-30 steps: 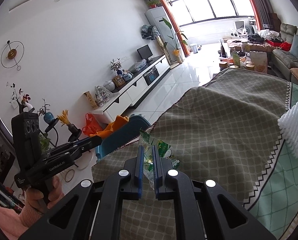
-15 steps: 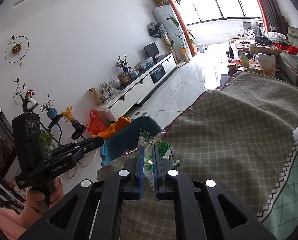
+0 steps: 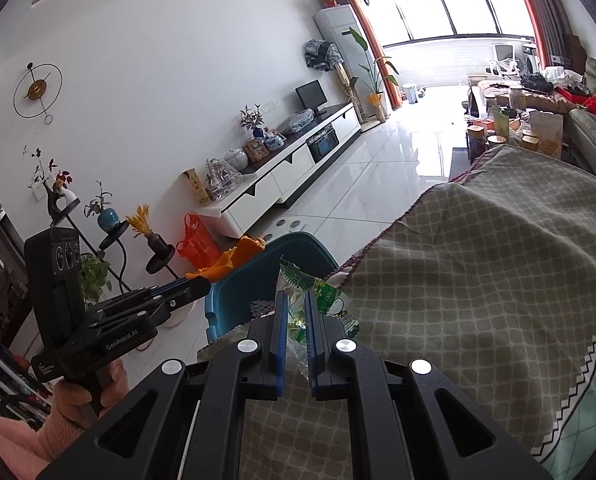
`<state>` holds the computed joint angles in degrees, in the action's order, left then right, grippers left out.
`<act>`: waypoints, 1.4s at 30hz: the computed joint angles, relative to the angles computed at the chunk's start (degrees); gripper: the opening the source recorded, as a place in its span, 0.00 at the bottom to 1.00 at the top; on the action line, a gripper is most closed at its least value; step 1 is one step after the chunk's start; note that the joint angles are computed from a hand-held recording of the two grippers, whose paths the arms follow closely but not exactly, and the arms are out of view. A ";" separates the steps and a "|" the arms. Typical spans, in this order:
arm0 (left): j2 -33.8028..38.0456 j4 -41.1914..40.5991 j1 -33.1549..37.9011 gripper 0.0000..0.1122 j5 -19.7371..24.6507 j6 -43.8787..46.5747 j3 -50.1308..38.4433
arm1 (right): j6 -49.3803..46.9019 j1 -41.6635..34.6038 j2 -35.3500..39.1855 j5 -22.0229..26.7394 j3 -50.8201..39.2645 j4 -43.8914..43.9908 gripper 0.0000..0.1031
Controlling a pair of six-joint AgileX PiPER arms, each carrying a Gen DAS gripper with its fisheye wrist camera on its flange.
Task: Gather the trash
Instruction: 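Open both tools to drop the orange peel and green wrapper into the bin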
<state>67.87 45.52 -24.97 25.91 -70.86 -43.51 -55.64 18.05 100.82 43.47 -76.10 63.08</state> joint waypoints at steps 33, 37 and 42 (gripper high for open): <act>-0.22 -2.90 5.94 0.14 -1.76 2.96 2.22 | 3.88 4.77 5.20 -0.44 -7.12 -3.57 0.08; -0.31 -3.07 6.42 0.14 -1.93 3.06 2.58 | 4.10 5.16 5.41 -0.68 -7.42 -3.81 0.08; -0.35 -3.74 7.30 0.14 -2.21 3.74 2.86 | 4.69 5.57 5.92 -0.76 -8.25 -4.21 0.08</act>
<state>67.51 41.78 -17.67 23.70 -67.12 -40.65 -50.94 23.62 106.74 42.71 -84.35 58.87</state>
